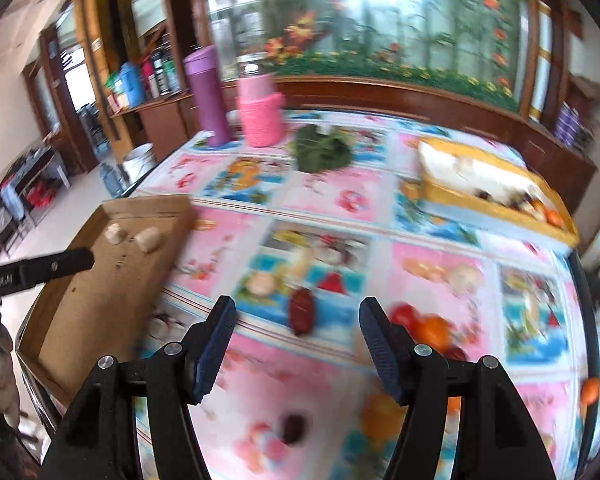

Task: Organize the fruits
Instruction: 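Move both open tools back over the fruits on the table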

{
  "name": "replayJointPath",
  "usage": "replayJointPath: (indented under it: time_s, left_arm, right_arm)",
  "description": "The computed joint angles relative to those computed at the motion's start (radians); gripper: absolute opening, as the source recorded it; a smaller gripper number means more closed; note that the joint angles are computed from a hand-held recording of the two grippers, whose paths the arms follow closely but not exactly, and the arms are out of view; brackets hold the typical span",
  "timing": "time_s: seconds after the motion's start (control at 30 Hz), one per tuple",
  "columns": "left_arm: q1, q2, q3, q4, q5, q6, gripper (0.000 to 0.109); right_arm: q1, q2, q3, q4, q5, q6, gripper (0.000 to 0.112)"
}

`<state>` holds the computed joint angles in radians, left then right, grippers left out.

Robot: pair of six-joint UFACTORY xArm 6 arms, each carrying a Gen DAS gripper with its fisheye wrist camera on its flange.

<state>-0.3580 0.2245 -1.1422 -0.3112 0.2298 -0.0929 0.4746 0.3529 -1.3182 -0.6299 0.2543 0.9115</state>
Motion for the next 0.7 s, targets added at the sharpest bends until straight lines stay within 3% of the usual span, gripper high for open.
replayJointPath:
  time_s: [0.2,0.37,0.7]
  left_arm:
    - [-0.099,0.049,-0.020,0.041,0.026,-0.025,0.063]
    - [-0.167,0.089,-0.041,0.053,0.040,0.000,0.063]
    - [-0.228,0.162,-0.089,0.171,0.026,-0.013,0.063]
  right_arm:
    - [-0.120,-0.237,0.305,-0.246,-0.031,0.273,0.071]
    - [-0.206,-0.380,0.488,-0.370,-0.027,0.405,0.071]
    - [-0.328,-0.712,0.813,-0.469,0.043,0.470,0.071]
